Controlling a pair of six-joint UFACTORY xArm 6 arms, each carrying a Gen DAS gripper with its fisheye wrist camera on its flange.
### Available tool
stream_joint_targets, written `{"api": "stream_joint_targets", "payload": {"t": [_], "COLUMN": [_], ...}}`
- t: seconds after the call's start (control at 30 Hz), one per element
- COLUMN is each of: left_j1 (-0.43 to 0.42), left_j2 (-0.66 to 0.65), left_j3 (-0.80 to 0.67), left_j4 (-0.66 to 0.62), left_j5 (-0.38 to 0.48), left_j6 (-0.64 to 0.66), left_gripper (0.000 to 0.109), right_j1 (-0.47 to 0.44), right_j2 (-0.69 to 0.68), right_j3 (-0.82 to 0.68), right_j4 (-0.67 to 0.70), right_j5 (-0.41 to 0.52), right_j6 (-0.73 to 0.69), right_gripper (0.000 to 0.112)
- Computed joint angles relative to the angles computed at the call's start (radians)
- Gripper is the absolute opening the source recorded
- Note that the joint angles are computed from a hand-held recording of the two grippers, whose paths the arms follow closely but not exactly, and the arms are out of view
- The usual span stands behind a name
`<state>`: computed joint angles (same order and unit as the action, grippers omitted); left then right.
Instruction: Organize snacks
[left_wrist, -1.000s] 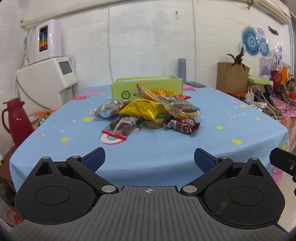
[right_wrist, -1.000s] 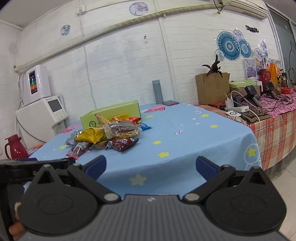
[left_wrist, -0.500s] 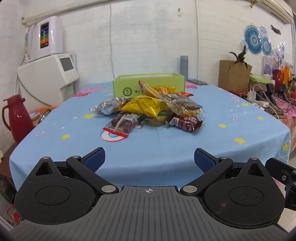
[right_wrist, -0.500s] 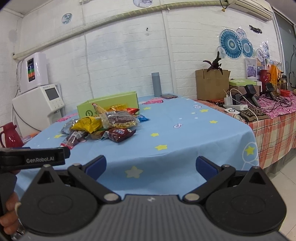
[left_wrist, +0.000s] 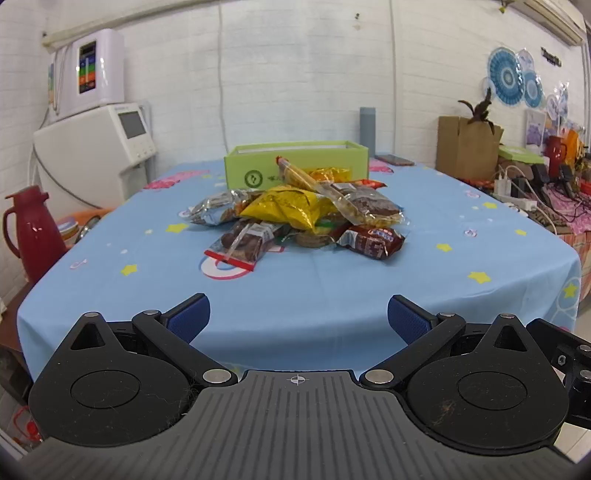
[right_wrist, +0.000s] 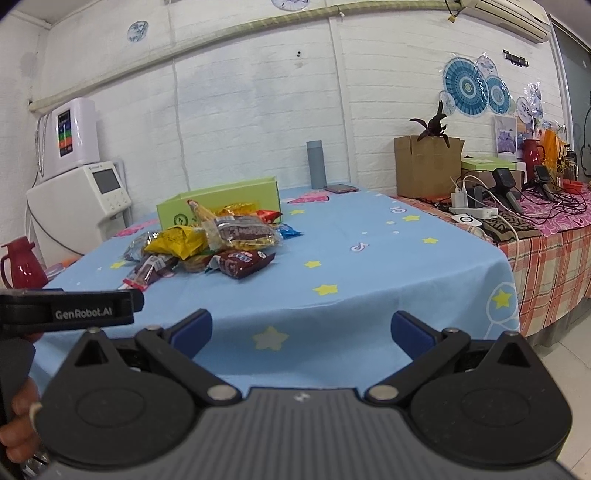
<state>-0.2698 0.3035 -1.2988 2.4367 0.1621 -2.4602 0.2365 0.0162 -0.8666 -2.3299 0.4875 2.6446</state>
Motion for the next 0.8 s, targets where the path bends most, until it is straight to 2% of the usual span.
{"api": "stream_joint_targets", "payload": {"t": [0.63,0.7,0.8], "left_j1": [0.009,0.015,0.041], "left_j2": [0.022,0.039,0.091], "left_j3": [-0.018,-0.044,-0.106], "left_j4": [-0.032,-0.020,-0.108], "left_j5": [-0.013,-0.027,-0.042], "left_j6": [0.037,0.038,0.116], "left_gripper": [0.095,0.095,0.095], "right_j1": [0.004,0.004,-0.006], "right_j2": [0.020,0.024,0.076], "right_j3": [-0.019,-0.021,-0.079], "right_j4": [-0.008,-0.029,-0.185], "right_j5": [-0.020,-0.016,-0.007], "right_j6": [-0.013,0.011,0.175], "right_gripper": [0.103,0.103,0.103]}}
